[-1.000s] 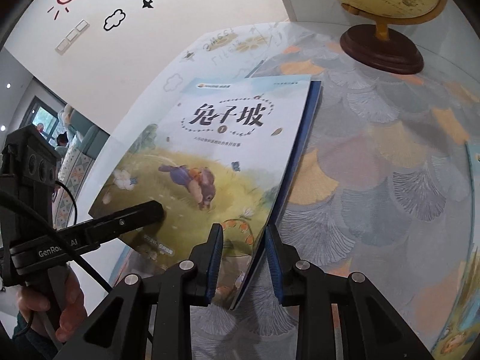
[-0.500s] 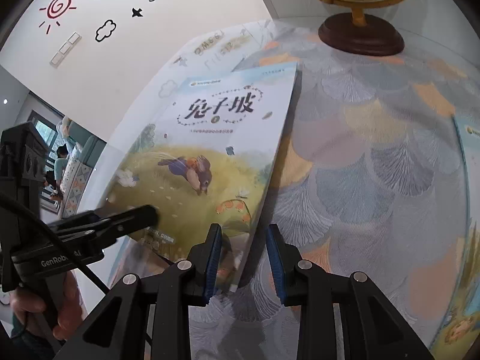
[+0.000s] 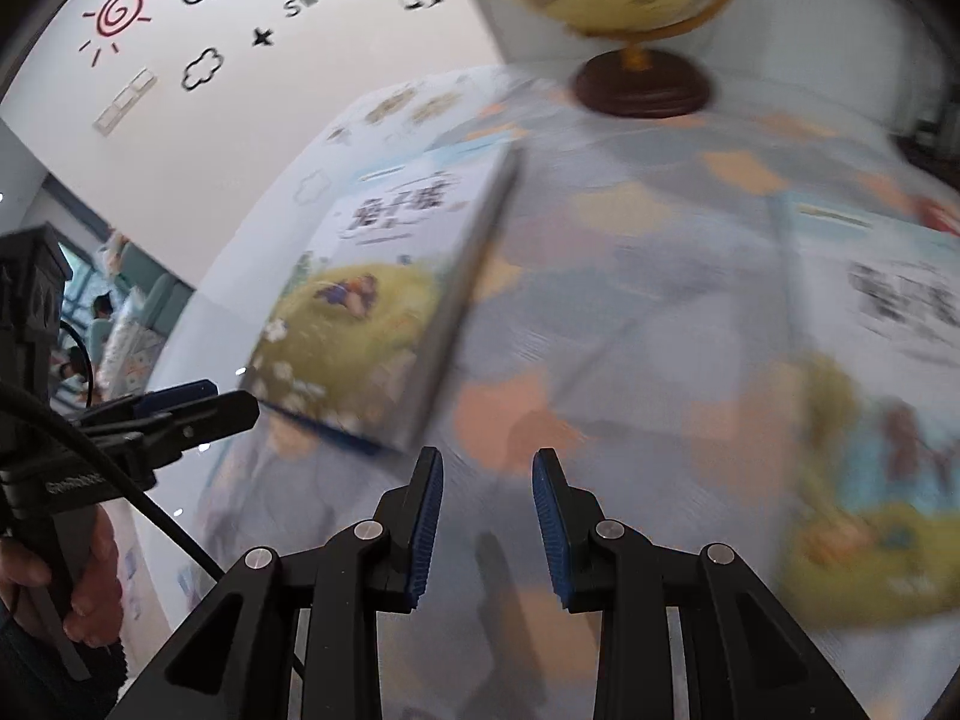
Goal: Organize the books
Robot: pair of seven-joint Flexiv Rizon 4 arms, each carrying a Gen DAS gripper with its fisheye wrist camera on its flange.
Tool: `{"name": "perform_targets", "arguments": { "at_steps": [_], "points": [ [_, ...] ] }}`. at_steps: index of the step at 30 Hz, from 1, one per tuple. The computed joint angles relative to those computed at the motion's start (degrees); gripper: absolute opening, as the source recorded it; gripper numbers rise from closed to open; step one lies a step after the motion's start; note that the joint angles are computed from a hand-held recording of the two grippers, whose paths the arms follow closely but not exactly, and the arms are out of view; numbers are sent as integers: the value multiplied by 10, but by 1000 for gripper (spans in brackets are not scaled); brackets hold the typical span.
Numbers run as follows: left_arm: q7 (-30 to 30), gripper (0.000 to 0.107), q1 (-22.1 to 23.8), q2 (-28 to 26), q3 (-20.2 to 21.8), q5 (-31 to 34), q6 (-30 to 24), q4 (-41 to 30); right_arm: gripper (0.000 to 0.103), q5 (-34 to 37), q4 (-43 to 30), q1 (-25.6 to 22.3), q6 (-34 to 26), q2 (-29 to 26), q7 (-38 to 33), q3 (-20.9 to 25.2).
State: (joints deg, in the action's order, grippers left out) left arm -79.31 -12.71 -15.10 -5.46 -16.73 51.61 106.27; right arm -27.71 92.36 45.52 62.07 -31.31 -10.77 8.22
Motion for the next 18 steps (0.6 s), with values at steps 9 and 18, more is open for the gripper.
{"name": "perform_targets", "arguments": {
  "at_steps": [9, 18],
  "points": [
    [85, 72, -72, 3, -74, -92, 27, -12, 54, -147, 212, 9, -90, 218, 227, -6],
    [4, 72, -169, -28, -92, -27, -1, -89, 61, -130, 344, -56, -196, 408, 277, 95]
  ]
}}
